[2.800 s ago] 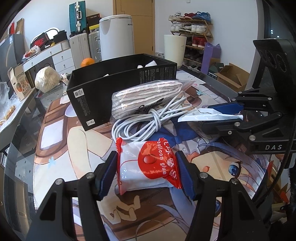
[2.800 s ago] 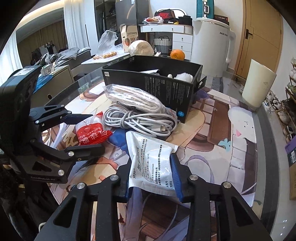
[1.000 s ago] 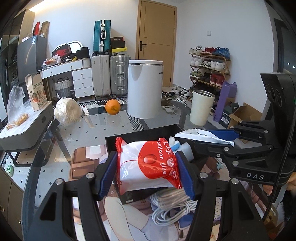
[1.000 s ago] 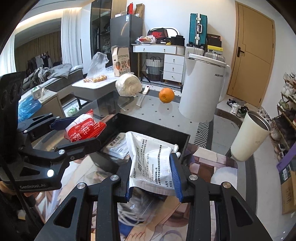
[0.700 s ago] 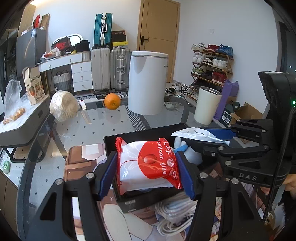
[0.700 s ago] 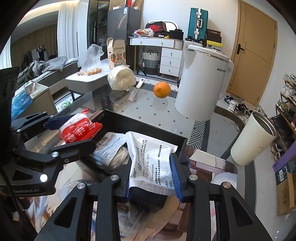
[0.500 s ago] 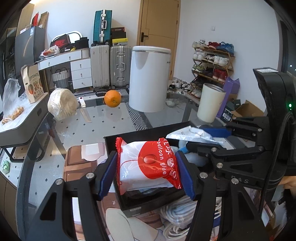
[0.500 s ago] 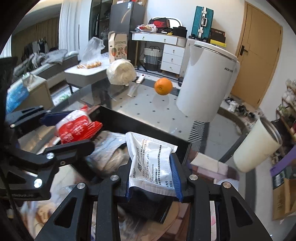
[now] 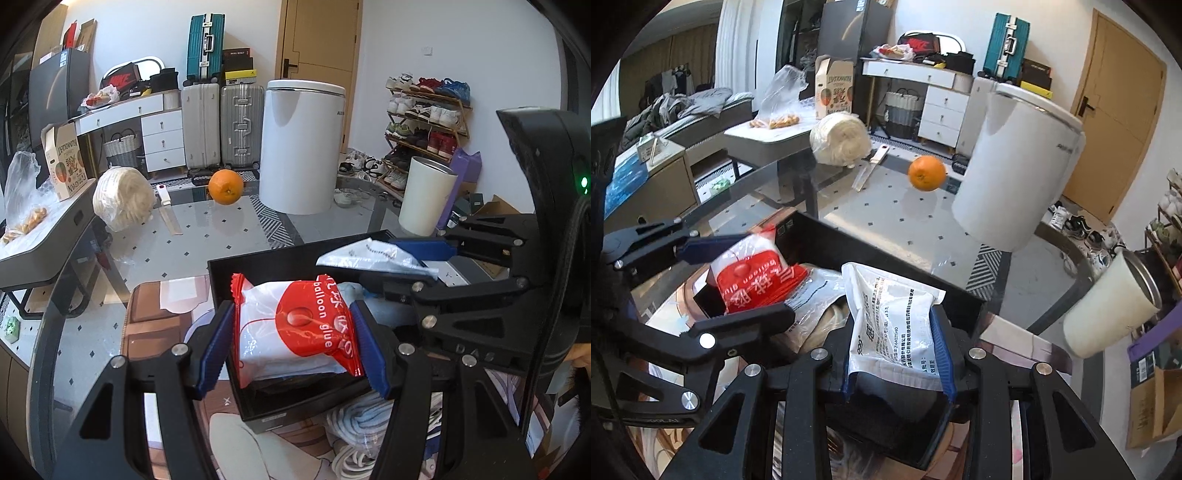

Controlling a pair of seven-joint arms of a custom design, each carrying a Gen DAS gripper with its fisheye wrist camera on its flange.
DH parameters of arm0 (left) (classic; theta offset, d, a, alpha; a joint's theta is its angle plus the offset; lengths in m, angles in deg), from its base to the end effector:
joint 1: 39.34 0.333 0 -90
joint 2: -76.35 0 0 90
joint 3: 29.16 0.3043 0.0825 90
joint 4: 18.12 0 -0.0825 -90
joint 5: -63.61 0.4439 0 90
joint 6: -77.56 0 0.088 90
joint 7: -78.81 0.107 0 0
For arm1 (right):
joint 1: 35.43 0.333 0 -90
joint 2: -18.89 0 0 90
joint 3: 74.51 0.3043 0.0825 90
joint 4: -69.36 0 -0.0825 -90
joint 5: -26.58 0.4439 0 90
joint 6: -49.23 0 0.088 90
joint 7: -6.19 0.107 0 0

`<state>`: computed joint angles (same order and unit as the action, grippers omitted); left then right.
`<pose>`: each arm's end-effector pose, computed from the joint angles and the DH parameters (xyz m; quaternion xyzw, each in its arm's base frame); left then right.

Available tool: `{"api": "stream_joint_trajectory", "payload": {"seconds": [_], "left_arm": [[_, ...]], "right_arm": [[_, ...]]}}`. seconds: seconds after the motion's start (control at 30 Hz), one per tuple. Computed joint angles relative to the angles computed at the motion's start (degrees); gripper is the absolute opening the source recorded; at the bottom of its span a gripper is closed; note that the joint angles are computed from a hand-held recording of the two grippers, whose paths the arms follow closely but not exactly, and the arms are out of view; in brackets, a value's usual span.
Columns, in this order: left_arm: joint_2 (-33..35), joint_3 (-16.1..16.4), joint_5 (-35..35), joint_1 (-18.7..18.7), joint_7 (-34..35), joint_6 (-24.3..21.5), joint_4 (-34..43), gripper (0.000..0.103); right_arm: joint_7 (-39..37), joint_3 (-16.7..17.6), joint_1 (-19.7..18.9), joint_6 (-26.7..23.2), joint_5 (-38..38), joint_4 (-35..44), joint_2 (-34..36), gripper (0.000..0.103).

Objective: Organize soft objects
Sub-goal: 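Lower both bags into the box and open both grippers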

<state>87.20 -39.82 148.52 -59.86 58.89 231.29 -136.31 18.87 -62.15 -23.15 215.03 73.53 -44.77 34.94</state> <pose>0.5336 -0.3577 0.3212 -0.6738 0.5917 -0.3277 0.2975 0.6358 0.2381 0.3308 -0.8960 0.2570 -0.1839 0.3121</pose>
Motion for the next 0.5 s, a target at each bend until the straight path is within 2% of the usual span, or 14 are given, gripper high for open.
{"api": "stream_joint_trajectory", "payload": {"seconds": [0.13, 0.23, 0.27, 0.3, 0.37, 0.47, 0.5], "left_arm": [[0.14, 0.11, 0.63, 0.05, -0.23, 0.15, 0.02, 0.062], [0.39, 0.12, 0.24, 0.11, 0.47, 0.26, 0.23, 0.062], [0.40, 0.17, 0.34, 0.15, 0.28, 0.56, 0.20, 0.062], [0.40, 0.24, 0.51, 0.20, -0.05, 0.92, 0.17, 0.062], [0.43, 0.32, 0.77, 0.28, -0.61, 1.32, 0.20, 0.062], [0.92, 0.33, 0.15, 0.36, 0.07, 1.73, 0.67, 0.063], [1.18, 0.36, -0.09, 0.35, 0.36, 1.93, 0.92, 0.063]], "right_arm": [[4.80, -1.55, 1.56, 0.72, -4.71, 1.38, 1.93, 0.036], [6.00, -1.35, 0.83, -1.55, -6.65, 2.22, 2.45, 0.046], [5.18, -0.79, 0.15, -1.72, -6.08, 2.07, 2.20, 0.059], [4.09, -0.23, -0.52, -1.88, -5.22, 1.79, 1.79, 0.064], [-0.65, 1.48, -2.30, -1.50, -1.34, 0.52, 0.30, 0.065], [-5.43, 1.77, -3.21, -1.82, 3.80, -0.97, -1.70, 0.067], [-6.31, 1.40, -3.04, -1.74, 5.06, -1.47, -2.26, 0.071]]}}
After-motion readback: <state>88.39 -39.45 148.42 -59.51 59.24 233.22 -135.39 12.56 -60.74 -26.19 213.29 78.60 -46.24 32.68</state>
